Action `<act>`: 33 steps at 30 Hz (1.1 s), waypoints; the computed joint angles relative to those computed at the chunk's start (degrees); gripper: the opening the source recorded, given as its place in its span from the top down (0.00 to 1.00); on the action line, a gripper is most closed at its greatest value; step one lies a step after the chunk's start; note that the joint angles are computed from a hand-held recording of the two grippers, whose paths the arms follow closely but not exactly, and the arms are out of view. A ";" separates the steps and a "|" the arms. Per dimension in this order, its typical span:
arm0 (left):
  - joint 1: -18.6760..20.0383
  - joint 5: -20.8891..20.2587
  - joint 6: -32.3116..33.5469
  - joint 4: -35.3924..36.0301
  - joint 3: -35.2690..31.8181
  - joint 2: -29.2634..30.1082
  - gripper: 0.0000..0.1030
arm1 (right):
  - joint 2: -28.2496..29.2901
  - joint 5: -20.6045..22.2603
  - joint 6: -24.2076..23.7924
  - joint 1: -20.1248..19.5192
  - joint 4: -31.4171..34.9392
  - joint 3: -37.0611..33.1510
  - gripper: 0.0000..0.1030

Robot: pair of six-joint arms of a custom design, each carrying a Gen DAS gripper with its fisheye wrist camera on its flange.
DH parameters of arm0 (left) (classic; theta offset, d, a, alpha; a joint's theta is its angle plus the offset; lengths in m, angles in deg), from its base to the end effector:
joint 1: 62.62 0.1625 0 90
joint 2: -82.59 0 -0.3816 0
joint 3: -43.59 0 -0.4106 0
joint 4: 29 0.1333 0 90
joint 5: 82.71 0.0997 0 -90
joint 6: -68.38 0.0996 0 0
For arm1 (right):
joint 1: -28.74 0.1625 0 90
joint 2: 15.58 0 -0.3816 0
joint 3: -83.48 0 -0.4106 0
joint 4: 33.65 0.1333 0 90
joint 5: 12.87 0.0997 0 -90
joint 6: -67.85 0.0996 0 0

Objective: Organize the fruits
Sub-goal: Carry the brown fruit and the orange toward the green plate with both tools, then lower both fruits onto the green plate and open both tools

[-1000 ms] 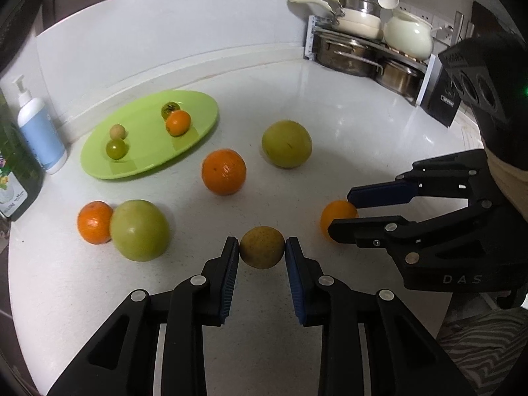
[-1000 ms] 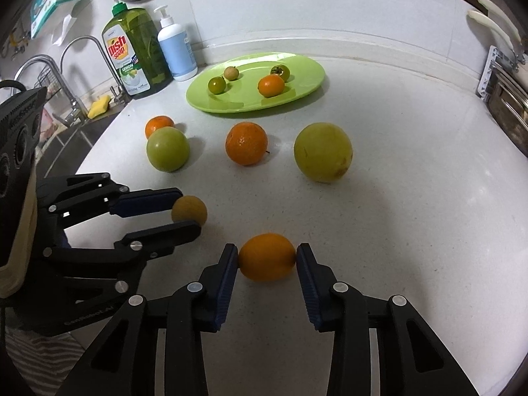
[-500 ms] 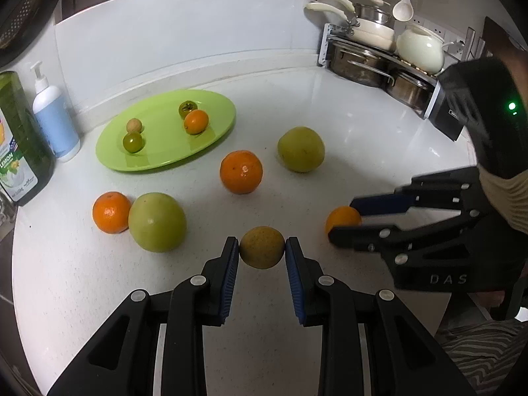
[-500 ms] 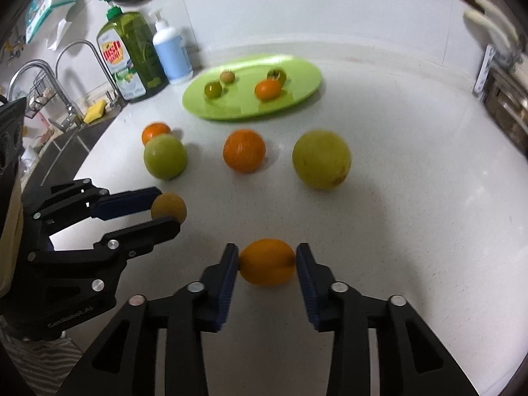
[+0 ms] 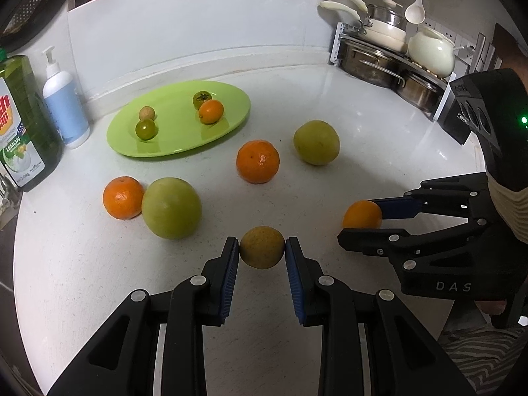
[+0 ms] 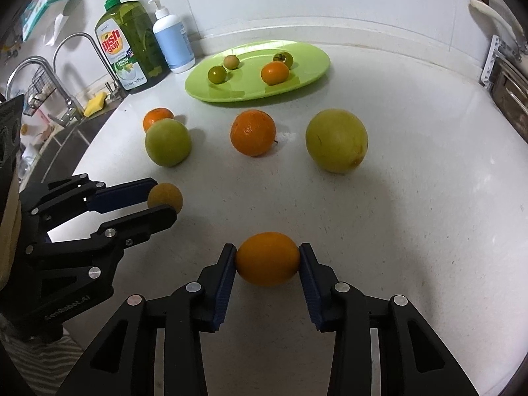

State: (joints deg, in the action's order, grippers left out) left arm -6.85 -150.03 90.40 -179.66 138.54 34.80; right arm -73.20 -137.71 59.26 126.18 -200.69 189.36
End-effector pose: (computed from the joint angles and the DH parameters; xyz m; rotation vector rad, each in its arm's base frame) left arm -0.2259 -0.6373 0.0780 1.2381 2.4548 -0.3821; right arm 0.1540 -0.5895 0.1547 0.1471 -2.4663 0.6241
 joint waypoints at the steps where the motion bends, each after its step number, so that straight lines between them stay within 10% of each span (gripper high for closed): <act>1: -0.05 -0.08 -0.01 -0.13 0.03 -0.09 0.72 | -0.07 0.01 -0.11 0.06 -0.02 -0.02 0.62; 33: -0.85 1.16 2.29 -5.89 -11.72 2.90 0.71 | 6.98 1.71 -13.34 3.61 -9.71 -16.06 0.62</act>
